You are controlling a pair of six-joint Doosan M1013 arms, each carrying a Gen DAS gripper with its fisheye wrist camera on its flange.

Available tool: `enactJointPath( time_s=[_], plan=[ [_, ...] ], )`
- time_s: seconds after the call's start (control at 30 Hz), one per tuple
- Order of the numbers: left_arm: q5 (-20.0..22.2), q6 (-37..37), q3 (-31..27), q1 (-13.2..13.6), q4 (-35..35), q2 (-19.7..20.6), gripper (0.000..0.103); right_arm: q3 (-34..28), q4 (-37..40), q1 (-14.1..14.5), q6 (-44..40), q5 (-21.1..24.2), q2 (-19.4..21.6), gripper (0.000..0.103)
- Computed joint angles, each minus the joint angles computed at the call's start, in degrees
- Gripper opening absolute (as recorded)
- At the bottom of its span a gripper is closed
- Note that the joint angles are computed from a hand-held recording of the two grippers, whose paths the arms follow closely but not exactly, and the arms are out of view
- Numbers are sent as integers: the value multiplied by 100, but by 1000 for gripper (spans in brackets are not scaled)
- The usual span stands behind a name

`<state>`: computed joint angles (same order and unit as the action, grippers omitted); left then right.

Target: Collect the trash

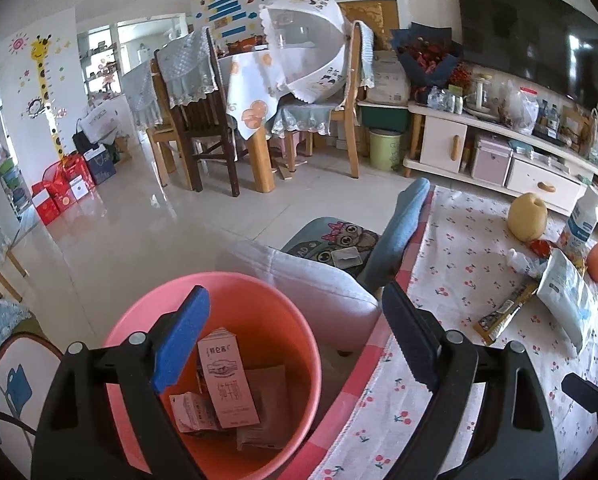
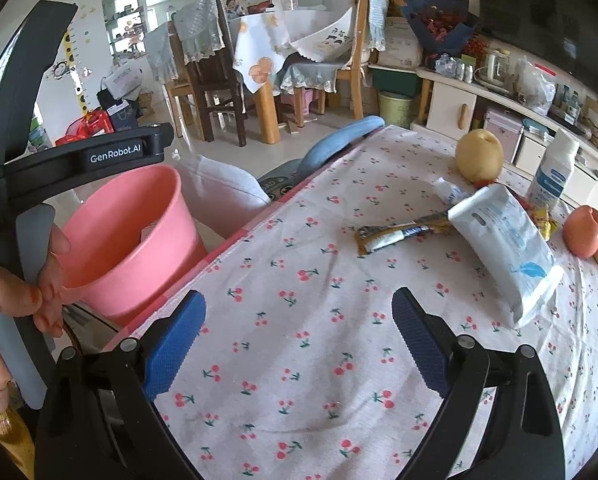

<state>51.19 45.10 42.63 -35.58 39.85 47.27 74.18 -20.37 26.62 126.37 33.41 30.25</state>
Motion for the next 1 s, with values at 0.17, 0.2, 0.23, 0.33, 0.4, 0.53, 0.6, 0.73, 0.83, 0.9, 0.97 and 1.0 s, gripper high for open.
enactJointPath(
  time_s=[0.17,0.2,0.23,0.33,0.4,0.53,0.6,0.73,0.83,0.9,0.97,1.0],
  plan=[
    [39,116,-98,-56,18,61,89,139,-119,-34,137,-29,-77,93],
    [46,140,-118,-71,20,74,89,166,-135,-41,160,-35,-91,93],
    [56,161,-137,-81,22,85,89,196,-150,-49,184,-44,-106,93],
    [94,246,-205,-117,33,130,89,281,-193,-79,256,-74,-153,93],
    [111,300,-238,-144,36,155,89,341,-223,-101,305,-88,-186,93],
    [159,418,-352,-183,26,222,89,445,-279,-129,396,-121,-241,93],
    [175,468,-387,-206,24,246,89,501,-300,-145,444,-143,-274,93],
    [217,569,-490,-247,21,307,89,592,-342,-173,512,-187,-323,93],
    [247,638,-545,-277,24,346,89,648,-405,-194,567,-199,-350,93],
    [268,685,-582,-293,23,368,89,691,-428,-206,597,-214,-370,93],
    [276,735,-615,-311,14,390,89,732,-447,-218,627,-229,-392,93],
    [274,749,-610,-315,13,384,90,753,-454,-225,641,-238,-401,93]
  ],
)
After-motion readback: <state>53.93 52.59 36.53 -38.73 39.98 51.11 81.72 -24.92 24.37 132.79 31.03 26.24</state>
